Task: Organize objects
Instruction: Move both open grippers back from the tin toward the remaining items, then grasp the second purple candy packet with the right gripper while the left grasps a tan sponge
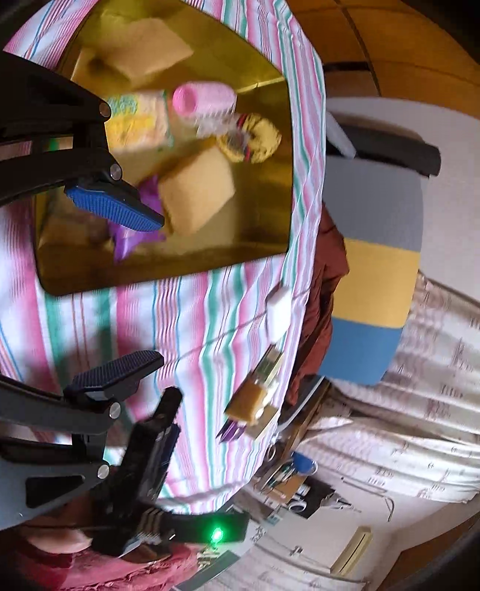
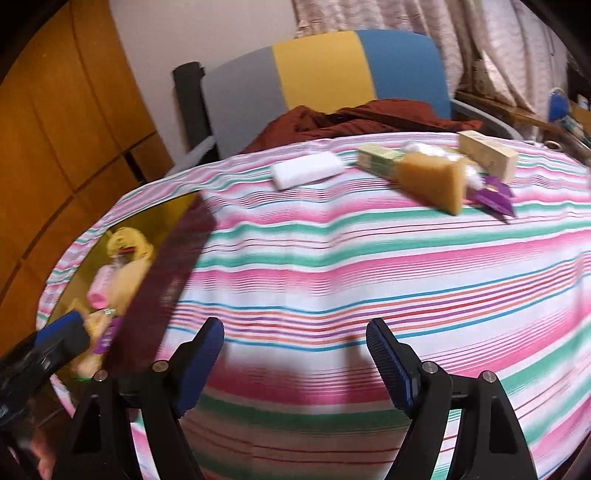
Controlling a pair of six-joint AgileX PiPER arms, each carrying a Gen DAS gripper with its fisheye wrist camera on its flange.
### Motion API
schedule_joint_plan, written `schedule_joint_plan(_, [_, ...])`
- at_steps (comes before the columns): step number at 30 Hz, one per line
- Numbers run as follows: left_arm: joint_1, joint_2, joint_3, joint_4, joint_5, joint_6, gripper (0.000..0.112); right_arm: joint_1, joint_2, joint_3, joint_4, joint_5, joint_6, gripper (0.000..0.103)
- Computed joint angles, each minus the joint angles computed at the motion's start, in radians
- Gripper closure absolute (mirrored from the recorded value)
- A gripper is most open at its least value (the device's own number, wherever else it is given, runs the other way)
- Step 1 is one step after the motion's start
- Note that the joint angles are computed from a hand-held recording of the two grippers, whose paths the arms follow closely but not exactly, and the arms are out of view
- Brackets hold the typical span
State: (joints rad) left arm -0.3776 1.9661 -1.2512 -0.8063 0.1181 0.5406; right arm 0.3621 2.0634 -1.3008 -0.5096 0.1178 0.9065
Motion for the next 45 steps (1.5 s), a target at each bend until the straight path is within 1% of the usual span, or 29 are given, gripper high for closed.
schedule_joint_plan(3, [-0.032,0.010,-0.014,0.037,0.007,-0.033,0.044,-0.051,-0.005,0.021,-0.051,-0.002,0.050,0.023])
schedule_joint_plan(7, [-0.067,0.030,-0.050,0.169,0.028,-0.158,0.044,-0.107,-0.003,0.034,-0.120,0.009,0.119,0.020])
schedule_joint_plan(10, [-0.084,0.051,-0.089,0.285,0.058,-0.268,0.044,-0.157,-0.002,0.041,-0.126,0.001,0.121,0.020])
schedule_joint_plan(11, [-0.090,0.059,-0.103,0.314,0.066,-0.298,0.044,-0.169,0.000,0.040,-0.151,0.002,0.146,0.020])
schedule_joint_plan(12, [-0.094,0.065,-0.114,0.321,0.073,-0.305,0.044,-0.183,0.002,0.037,-0.157,0.002,0.152,0.020])
schedule_joint_plan(15, [-0.104,0.095,-0.167,0.410,0.103,-0.395,0.044,-0.229,0.008,0.026,-0.154,-0.002,0.146,0.020])
schedule_joint_plan(17, [-0.108,0.109,-0.188,0.428,0.118,-0.417,0.044,-0.262,0.020,-0.001,-0.166,0.004,0.150,0.020])
schedule_joint_plan(21, [-0.117,0.133,-0.225,0.470,0.144,-0.467,0.044,-0.324,0.054,-0.074,-0.088,0.015,0.072,0.020])
schedule_joint_plan(22, [-0.121,0.139,-0.233,0.488,0.150,-0.486,0.044,-0.341,0.072,-0.111,-0.030,0.029,0.018,0.020])
schedule_joint_plan(24, [-0.128,0.149,-0.248,0.529,0.160,-0.528,0.044,-0.373,0.111,-0.193,0.144,0.058,-0.144,0.020])
schedule_joint_plan(25, [-0.131,0.154,-0.255,0.537,0.167,-0.537,0.044,-0.383,0.129,-0.230,0.192,0.076,-0.189,0.020])
schedule_joint_plan(26, [-0.133,0.157,-0.260,0.548,0.172,-0.548,0.044,-0.392,0.149,-0.271,0.225,0.098,-0.221,0.020])
schedule_joint_plan(27, [-0.135,0.161,-0.267,0.564,0.178,-0.564,0.044,-0.402,0.184,-0.342,0.251,0.139,-0.249,0.020])
schedule_joint_plan(32, [-0.144,0.177,-0.290,0.615,0.202,-0.618,0.044,-0.416,0.326,-0.618,0.308,0.301,-0.345,0.020])
schedule_joint_plan(35, [-0.151,0.188,-0.307,0.638,0.217,-0.638,0.044,-0.414,0.414,-0.768,0.343,0.385,-0.420,0.027])
schedule_joint_plan(36, [-0.154,0.194,-0.315,0.648,0.223,-0.645,0.044,-0.416,0.426,-0.782,0.358,0.394,-0.444,0.032])
schedule_joint_plan(37, [-0.156,0.199,-0.324,0.656,0.229,-0.652,0.044,-0.422,0.454,-0.828,0.413,0.427,-0.505,0.040])
schedule_joint_plan(38, [-0.158,0.207,-0.336,0.656,0.235,-0.650,0.044,-0.426,0.465,-0.844,0.445,0.437,-0.535,0.045])
schedule_joint_plan(39, [-0.158,0.214,-0.348,0.652,0.243,-0.645,0.044,-0.429,0.461,-0.832,0.450,0.427,-0.531,0.051])
schedule_joint_plan(40, [-0.159,0.222,-0.361,0.647,0.251,-0.641,0.044,-0.432,0.451,-0.810,0.456,0.411,-0.531,0.054])
schedule_joint_plan(42, [-0.158,0.242,-0.396,0.626,0.269,-0.621,0.044,-0.443,0.447,-0.797,0.484,0.401,-0.569,0.057])
schedule_joint_plan(45, [-0.159,0.276,-0.456,0.609,0.302,-0.605,0.044,-0.447,0.393,-0.687,0.459,0.340,-0.569,0.057])
